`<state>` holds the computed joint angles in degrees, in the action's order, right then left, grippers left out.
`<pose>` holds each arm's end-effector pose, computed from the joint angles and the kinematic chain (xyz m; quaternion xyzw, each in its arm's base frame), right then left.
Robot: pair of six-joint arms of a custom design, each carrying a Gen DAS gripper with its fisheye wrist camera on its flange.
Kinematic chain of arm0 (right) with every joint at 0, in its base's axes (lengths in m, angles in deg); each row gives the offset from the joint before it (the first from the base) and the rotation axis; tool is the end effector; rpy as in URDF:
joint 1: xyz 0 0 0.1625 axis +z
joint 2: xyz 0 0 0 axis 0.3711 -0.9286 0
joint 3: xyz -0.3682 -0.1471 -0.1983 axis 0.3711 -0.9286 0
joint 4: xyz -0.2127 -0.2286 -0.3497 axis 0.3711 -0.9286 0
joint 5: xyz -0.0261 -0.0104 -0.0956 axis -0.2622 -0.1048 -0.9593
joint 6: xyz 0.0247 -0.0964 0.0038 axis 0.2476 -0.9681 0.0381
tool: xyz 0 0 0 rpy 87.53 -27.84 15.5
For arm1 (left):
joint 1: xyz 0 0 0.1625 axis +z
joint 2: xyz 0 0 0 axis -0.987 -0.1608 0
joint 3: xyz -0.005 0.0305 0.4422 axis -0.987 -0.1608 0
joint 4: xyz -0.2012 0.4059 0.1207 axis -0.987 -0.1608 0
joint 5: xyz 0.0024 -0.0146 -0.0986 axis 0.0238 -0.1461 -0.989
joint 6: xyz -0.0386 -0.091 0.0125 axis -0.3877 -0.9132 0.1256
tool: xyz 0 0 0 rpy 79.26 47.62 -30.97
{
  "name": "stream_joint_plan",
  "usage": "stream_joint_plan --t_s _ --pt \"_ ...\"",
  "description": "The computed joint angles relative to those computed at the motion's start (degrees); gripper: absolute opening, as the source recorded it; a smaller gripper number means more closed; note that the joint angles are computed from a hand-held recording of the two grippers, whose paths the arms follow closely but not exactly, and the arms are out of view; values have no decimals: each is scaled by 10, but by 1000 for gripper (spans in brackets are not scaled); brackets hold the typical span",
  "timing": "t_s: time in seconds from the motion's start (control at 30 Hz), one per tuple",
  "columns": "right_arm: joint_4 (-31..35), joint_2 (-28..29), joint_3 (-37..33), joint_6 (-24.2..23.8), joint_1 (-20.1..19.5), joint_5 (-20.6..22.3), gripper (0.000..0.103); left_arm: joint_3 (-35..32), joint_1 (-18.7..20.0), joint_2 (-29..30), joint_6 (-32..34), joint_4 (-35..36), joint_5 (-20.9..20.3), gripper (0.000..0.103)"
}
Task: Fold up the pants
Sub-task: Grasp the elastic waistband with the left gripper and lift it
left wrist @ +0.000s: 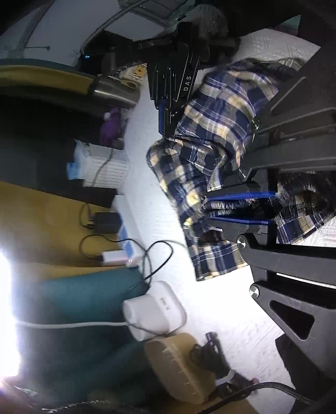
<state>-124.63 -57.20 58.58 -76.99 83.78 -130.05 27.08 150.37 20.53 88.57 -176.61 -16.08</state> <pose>0.2874 -0.7338 0.0534 0.2511 -0.8430 0.3607 0.3103 -0.0931 -0.7118 0.2953 0.4187 0.8597 -0.2399 0.1673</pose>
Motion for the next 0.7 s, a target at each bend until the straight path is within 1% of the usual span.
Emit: stream_joint_plan --t_s 0.2,0.33,0.5,0.6,0.7 --pt "-14 -12 1 23 3 13 7 -3 -2 -7 1 -29 -24 10" --pt "-1 -14 -13 48 -1 28 7 -20 -1 2 2 -40 -37 10" --pt "43 1 -53 68 -10 33 7 -58 4 40 16 -49 -18 10" --pt "70 8 -71 81 -18 36 7 -92 13 67 4 -26 -6 10" --pt "93 21 -92 79 -22 27 7 -115 20 89 -3 -10 11 10"
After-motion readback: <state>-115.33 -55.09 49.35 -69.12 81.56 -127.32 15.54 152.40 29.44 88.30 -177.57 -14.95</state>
